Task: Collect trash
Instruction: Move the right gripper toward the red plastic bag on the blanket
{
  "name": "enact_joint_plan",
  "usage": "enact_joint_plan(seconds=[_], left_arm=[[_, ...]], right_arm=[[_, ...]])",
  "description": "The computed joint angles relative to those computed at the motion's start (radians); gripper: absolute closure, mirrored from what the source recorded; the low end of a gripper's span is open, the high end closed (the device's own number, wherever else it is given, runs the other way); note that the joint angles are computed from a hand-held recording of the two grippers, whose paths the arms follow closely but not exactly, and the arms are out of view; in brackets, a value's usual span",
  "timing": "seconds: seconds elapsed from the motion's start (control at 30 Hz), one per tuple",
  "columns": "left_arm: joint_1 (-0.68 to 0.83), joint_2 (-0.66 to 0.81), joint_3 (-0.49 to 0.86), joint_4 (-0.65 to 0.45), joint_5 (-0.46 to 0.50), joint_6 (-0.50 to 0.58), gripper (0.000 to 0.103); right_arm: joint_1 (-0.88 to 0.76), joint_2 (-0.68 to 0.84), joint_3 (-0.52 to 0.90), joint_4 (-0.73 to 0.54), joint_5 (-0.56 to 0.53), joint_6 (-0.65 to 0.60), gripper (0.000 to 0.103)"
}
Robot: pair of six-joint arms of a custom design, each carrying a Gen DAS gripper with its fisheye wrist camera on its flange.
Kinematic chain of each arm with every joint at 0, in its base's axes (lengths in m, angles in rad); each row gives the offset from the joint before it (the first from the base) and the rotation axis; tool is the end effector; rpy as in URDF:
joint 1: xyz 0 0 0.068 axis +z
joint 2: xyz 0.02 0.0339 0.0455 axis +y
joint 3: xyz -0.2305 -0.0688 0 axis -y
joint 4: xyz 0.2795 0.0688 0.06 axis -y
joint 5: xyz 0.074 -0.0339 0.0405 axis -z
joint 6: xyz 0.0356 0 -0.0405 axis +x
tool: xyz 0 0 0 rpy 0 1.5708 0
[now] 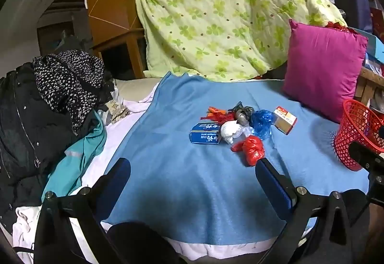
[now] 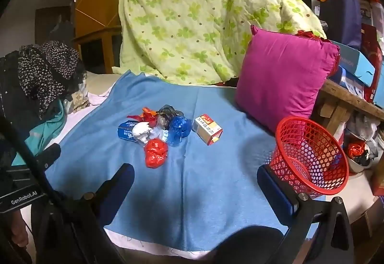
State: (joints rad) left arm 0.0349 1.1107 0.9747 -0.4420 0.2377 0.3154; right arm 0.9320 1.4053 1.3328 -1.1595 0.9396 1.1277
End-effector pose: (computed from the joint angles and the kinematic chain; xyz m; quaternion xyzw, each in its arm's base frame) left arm 0.2938 0.0019 0.2822 0.1780 0.8566 -0.0203 0.4838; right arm 0.2000 0.2211 0.2908 0.1618 0.8672 -0.1009 0.4599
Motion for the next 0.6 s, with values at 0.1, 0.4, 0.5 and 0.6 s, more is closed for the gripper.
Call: enact_joint_plan(seconds=[0.1,0.4,0.5,0.6], left_arm=[[0.002,0.001,-0.002,0.003,0.001,0.000,0.000],[0.000,0.004,-0.022,0.032,-0.009,-0.001,0.000],[0.001,0.031,-0.012,0.043,-0.013,-0.004,0.000],[0.004,0.068,0.002,0.064,-0.017,-0.005,0.000]], right_arm=[[-0.009,0.006,-0.003,0.024,-0.005,-0.020,0.000],[-0.017,-0.015,-0.019,0.051,-0.020,-0.035,0.000],[-0.011,-0.009,-0.010,0.036,-0.030,-0.014,0.000],[-0.025,-0.004,-0.012,0.056,-0.043,-0.039,0.000]])
